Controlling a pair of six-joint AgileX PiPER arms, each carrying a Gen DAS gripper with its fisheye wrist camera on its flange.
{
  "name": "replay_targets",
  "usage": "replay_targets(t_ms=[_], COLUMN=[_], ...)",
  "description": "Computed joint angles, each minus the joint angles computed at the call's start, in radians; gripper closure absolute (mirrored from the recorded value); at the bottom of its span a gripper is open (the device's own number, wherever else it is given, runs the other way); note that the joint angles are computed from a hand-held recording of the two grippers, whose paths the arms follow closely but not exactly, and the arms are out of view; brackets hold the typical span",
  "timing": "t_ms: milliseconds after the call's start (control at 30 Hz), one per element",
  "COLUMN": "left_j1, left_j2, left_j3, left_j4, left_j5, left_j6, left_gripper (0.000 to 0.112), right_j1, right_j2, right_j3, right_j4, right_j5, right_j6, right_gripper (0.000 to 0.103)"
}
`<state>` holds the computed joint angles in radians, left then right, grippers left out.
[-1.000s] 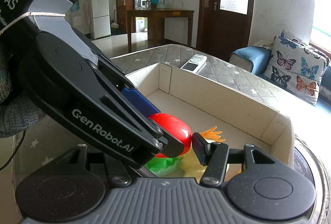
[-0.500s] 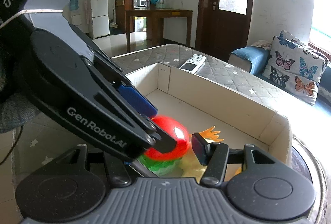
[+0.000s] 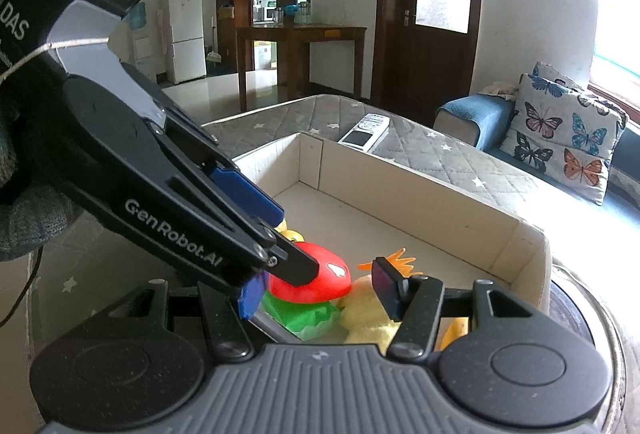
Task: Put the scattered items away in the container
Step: 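Lower the red ball into the box and open the left gripper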
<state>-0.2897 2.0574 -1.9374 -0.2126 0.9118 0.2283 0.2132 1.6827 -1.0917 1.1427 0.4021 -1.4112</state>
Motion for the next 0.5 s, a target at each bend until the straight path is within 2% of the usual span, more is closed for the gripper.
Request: replay_targets(t_ms=[300,500], left_j1=[0.009,0.0], left_j2=[-0.115,-0.192], left_j3=[0.191,0.316], left_j4=[0.002,0.02], left_j5=[-0.13,-0.222], left_j6=[-0.089,-0.154], left_gripper=[0.062,0.062], right_j1=[0.026,0.023], right_j2=[-0.097,-0.146], right_j3=[0.133,0.193], right_j4=[0.105,0.178], right_j5=[-0.071,-0.089], right_j6=[-0.04,-0.059], right_gripper=[0.033,0.026])
